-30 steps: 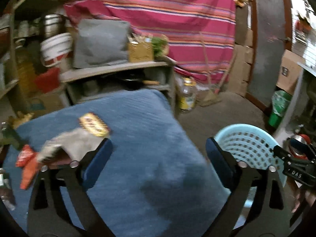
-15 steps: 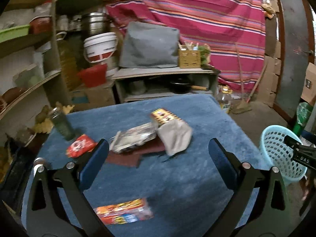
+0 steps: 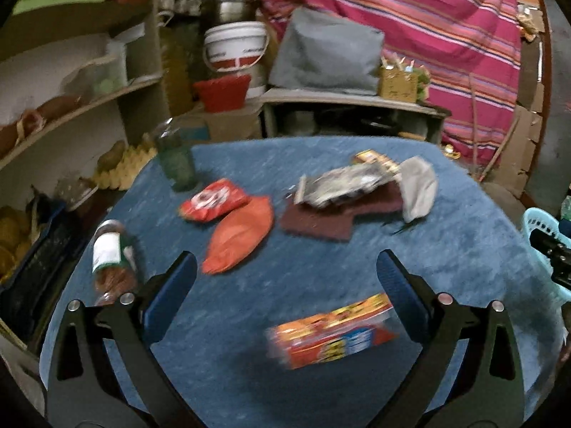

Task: Collect trash
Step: 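Move both tools back over the table toward the remaining trash, then grasp the orange-and-blue snack packet with the left tool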

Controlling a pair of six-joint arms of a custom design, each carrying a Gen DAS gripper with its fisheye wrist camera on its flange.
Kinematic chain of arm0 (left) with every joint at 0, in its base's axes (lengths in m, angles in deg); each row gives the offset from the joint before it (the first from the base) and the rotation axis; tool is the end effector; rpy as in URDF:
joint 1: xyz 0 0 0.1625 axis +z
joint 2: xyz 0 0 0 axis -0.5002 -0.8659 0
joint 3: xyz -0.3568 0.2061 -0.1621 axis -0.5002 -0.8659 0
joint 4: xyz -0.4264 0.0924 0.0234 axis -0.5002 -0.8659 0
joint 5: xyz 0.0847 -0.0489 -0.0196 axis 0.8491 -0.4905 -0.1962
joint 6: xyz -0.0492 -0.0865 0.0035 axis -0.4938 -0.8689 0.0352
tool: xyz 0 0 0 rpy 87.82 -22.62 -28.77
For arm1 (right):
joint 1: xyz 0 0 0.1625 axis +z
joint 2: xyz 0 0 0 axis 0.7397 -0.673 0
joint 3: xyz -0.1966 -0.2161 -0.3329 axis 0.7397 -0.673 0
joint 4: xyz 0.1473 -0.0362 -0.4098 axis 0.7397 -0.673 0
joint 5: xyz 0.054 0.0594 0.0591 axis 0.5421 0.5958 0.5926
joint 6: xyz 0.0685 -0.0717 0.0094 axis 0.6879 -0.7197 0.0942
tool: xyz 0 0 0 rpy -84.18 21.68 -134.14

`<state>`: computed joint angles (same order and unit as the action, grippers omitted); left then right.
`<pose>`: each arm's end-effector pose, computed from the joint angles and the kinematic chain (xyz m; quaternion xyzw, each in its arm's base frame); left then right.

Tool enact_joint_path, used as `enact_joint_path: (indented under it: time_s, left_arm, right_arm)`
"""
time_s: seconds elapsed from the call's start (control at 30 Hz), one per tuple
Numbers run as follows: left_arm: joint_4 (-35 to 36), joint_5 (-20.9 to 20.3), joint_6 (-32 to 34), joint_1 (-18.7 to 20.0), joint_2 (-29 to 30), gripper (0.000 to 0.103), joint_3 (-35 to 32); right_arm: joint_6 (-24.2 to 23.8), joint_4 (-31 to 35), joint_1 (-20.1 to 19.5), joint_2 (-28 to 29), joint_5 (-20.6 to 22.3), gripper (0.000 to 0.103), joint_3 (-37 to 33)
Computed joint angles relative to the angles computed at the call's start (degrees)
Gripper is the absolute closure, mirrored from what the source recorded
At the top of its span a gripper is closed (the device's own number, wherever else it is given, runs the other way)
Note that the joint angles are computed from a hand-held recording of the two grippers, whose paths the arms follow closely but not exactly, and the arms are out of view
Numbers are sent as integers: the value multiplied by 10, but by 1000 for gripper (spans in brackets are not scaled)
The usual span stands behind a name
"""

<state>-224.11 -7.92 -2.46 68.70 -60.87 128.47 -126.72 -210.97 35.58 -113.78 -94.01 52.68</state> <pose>-0.3362 -0.5656 0.0305 0.0203 0.7643 -0.4764 0.4340 0.0382 -0.6566 0.3299 0.2947 -0.8305 0.3664 0.2985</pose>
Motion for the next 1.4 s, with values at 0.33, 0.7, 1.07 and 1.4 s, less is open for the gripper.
enact_joint_path:
  time_s: [0.33,0.7,1.07,1.4]
  left_arm:
    - [-153,-91,77,23,-17,6,70]
    - [-292,-212,224,39,8,46,65]
    - [-287,-180,303,41,39,72,11]
    - [-329,-157,328,41,23,100,21]
  right_arm:
    - [-22,-1,12,24,-26,13,15]
    - [-11,5,10,29,-35,13,4]
    - [-9,12,10,32,-33,13,-2]
    - [-9,21,33,67,-27,13,-44]
